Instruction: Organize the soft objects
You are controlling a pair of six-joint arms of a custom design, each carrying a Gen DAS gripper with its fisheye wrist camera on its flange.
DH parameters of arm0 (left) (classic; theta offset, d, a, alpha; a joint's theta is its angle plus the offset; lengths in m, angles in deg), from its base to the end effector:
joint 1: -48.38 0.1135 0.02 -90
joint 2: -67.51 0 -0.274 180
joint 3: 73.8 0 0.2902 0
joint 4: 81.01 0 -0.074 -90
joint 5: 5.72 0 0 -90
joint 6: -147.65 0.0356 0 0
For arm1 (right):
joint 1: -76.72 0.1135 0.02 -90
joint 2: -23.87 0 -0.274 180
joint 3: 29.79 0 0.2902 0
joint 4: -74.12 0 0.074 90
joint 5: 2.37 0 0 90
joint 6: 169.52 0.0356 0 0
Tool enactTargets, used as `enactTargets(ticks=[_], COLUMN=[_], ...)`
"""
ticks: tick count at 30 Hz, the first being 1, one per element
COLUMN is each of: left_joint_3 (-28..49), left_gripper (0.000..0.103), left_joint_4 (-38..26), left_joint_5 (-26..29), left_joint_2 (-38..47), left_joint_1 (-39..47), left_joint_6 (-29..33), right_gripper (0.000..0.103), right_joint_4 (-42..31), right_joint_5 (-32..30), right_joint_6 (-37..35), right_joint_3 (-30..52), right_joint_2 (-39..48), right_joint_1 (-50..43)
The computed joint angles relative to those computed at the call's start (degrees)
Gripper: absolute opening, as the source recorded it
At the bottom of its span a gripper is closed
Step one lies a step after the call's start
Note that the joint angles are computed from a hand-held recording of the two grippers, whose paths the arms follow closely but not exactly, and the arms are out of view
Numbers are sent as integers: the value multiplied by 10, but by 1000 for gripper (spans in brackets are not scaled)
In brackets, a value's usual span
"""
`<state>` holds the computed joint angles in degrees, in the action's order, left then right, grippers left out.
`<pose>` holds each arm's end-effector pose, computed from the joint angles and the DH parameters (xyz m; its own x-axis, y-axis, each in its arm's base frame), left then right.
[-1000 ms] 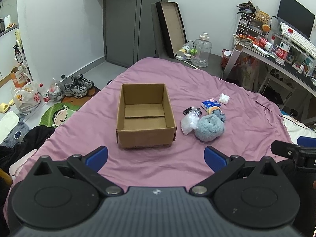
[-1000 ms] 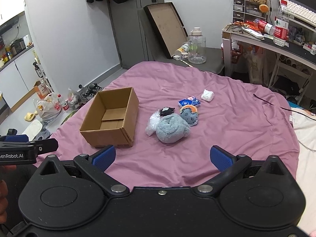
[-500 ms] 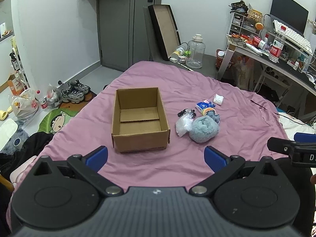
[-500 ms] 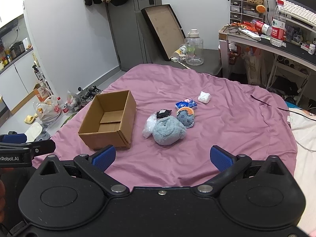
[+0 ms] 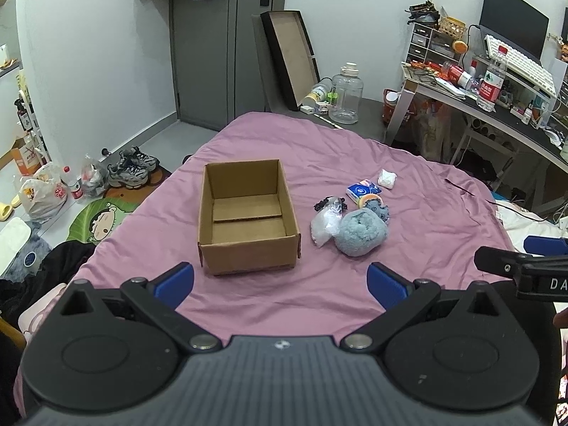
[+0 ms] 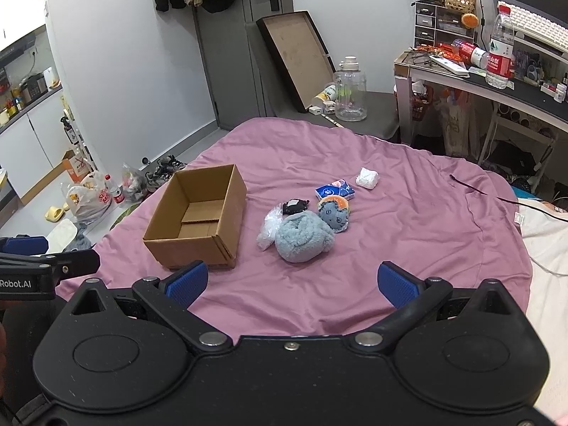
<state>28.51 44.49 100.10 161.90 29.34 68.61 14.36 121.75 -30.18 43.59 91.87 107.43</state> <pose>0.3776 -0.1406 0.3481 -0.5807 0.3939 -0.7125 0.6126 0.7878 -0.0637 0.2394 0.1190 0.3106 -0.5630 0.3960 -0.7254 0.4377 0.8874 0.1447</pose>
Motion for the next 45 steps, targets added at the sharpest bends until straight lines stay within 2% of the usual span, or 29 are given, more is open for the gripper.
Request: enactTargets(ticks=[8,19,24,37,41,45], left_joint_3=[-4,8,5,91,125,160], left_gripper=[103,103,103,102,100,100], left_joint_4=[7,11,39,24,9,-4], left_joint_5=[2,-11,-19,-26,-18,-13], left_joint_2=[4,33,46,140,174,204], left_joint_1=[3,-17,-30,-64,-72,-81], left_joint_6=[-9,-21,-32,-57,-65,-68], right_gripper=[103,103,103,102,95,90], right_joint_4=[1,60,87,168,182,203], right_joint_5=[-2,-24,-47,-131,-138,-169], right_joint_6=[12,-35,-33,-40,-53,-49], right_joint_3=[-3,-32,-55,-110,-113,-122], right_joint_2=[4,-3,-4,-11,5,13], right_joint_1=[0,-11,-47,-151,-171,-199])
